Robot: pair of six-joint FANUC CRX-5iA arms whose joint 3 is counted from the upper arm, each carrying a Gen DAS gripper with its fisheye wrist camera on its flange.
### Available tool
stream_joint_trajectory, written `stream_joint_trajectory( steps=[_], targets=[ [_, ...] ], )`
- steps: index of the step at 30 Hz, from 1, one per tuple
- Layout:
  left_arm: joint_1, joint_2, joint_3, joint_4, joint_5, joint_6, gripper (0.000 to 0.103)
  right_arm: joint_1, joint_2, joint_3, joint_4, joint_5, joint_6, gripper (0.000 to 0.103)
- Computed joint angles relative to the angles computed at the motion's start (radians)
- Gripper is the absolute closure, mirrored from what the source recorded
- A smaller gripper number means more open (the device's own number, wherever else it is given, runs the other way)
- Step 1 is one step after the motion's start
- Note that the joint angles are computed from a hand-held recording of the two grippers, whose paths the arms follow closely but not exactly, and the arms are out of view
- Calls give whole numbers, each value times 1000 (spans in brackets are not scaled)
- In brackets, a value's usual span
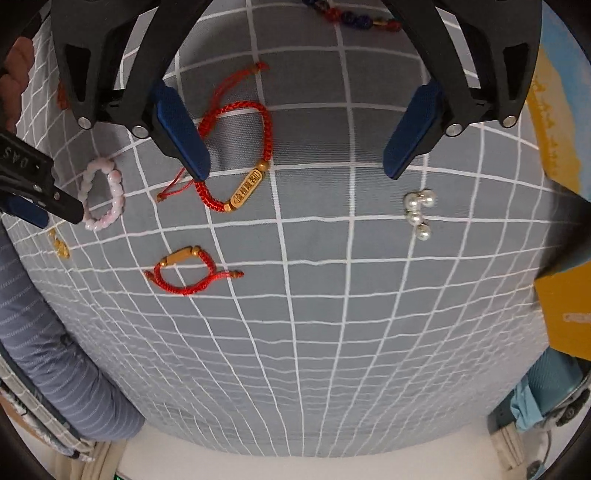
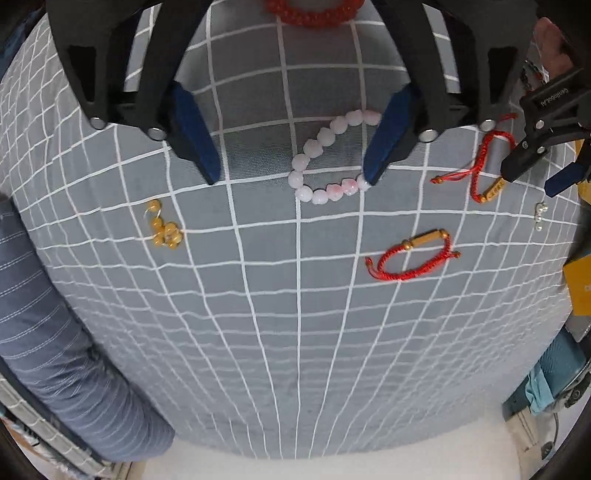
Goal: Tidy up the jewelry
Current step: 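Grasp the red string bracelet with the left tool while the right tool grasps the pink-white bead bracelet, then carry both held bracelets over the open white box with both tools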
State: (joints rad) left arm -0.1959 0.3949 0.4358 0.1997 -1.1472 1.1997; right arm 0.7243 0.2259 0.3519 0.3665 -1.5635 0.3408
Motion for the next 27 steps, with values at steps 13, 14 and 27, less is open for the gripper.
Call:
stream_joint_trajectory(
  steps=[13,14,27],
  targets=[
    [3,42,23,39,-38,-48,42,-37,11,19,-108,4,8,71],
    [4,39,20,40,-39,-50,48,-41,9,18,-113,9,12,74],
    [29,27,12,76,-80,-75,95,-40,-12,10,-122,35,-8,93]
  ],
)
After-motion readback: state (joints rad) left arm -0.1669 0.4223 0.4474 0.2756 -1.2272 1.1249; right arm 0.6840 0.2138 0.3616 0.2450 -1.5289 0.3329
